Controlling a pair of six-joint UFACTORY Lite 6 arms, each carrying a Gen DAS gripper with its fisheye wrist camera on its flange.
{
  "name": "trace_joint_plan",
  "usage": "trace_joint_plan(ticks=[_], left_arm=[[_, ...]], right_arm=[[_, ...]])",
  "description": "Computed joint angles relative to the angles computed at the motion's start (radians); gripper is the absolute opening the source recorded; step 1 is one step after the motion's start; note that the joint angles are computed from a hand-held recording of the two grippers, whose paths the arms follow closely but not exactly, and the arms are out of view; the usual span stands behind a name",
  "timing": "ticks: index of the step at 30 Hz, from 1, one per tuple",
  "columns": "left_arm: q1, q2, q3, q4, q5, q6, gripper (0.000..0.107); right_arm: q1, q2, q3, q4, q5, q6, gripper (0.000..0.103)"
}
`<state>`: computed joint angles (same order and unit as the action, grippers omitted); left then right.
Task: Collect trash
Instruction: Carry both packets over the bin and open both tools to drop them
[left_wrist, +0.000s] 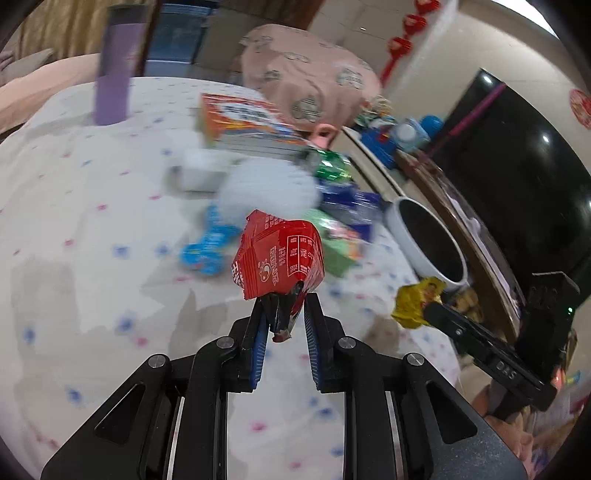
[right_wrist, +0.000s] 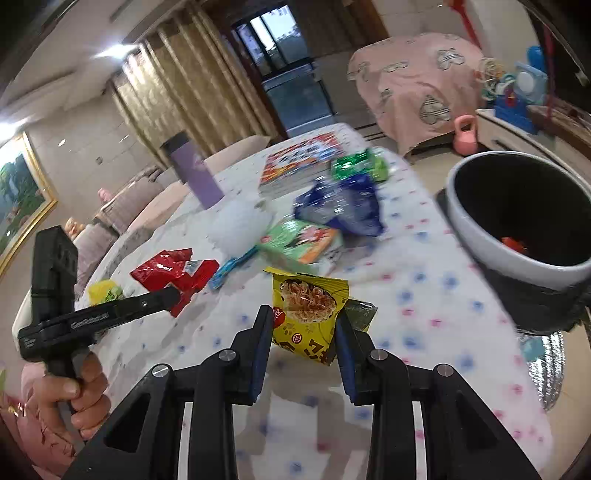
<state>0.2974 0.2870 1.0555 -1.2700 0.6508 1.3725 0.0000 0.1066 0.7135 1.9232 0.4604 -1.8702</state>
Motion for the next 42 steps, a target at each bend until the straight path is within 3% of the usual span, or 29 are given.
trace_joint_plan(ticks=[15,27,37,42], left_arm=[[-0.294,0.006,0.061,0.033,-0.072,-0.1,0.018],[-0.414,0.057,0.155,0.091,-0.125,-0.187,0.018],[-0.522,0.147,0.302,0.218,-0.154,-0.336,0.018],[-0.582,0.247,0.454,0.329,-0.161,-0.456,0.018]], right_arm=[[-0.299,-0.039,0.024,-0.154,0.088,0.076,0.033],[-0.43,0.026,0.116,-0.22,0.14,0.115,0.033],[-0.498,0.107,0.195,-0.244,0.165,0.121,0.033],[-0.514,0.178,0.289,-0.279,0.155,0.15,0.033]])
